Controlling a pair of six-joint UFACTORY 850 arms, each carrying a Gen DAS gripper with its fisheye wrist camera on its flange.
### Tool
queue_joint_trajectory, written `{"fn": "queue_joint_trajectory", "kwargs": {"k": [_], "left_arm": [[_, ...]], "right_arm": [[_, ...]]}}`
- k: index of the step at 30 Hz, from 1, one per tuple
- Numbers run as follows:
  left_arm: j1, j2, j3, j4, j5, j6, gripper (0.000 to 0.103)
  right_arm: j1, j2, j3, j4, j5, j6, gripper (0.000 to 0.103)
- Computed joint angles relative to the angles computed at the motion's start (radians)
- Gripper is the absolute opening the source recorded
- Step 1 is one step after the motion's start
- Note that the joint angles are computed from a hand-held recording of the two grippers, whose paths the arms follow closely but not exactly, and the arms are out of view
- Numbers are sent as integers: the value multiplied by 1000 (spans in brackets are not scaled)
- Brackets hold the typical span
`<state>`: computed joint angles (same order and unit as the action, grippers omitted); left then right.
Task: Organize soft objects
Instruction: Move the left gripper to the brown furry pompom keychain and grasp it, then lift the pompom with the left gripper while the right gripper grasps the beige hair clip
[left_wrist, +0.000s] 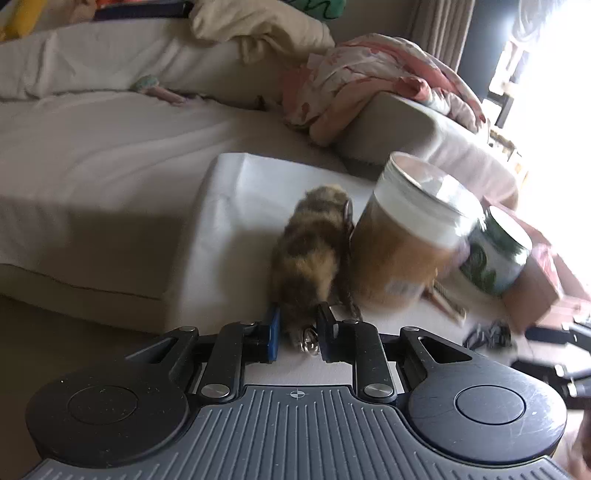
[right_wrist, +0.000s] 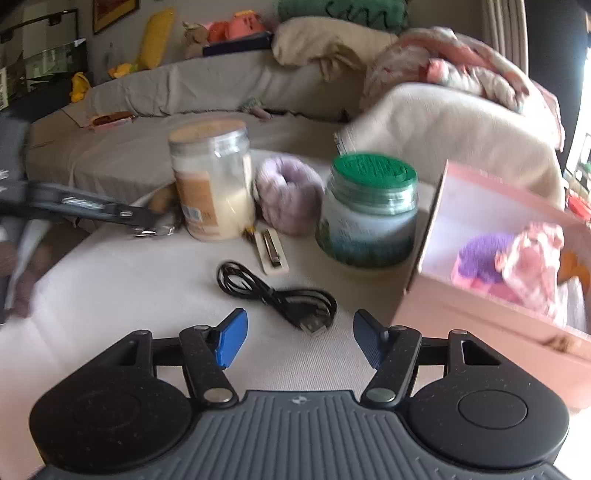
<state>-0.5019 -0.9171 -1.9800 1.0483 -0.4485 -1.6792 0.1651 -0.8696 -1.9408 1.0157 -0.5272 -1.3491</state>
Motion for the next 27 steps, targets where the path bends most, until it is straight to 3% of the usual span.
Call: {"fn": "queue_joint_trajectory", "kwargs": {"k": [1,5,8,11,17,22,27], "left_arm": [[-5,17,25,-17,-8,11,19],[-27,81,112,-15,-38,-4,18],[-34,130,185,164,-6,-195,19],[-36,120,159,257,-47,-262,19],[4,-13,-56,44,-32,-61,19],[16,-158,-295,-276,-84,359,21],[-6,-250,-459,-347,-178,625,38]], "right_arm": [[-1,-5,-5,-14,-2,19,64],[-10,-14,3,11,-4,2,67],[-6,4,44,73,24,-83,70],[-8,-6,27,62,12,-71,72],[-8,-4,32,77,13,-80,72],[-11,-4,33,85,9,-85,72],[-11,-6,30,84,4,-81,74]]}}
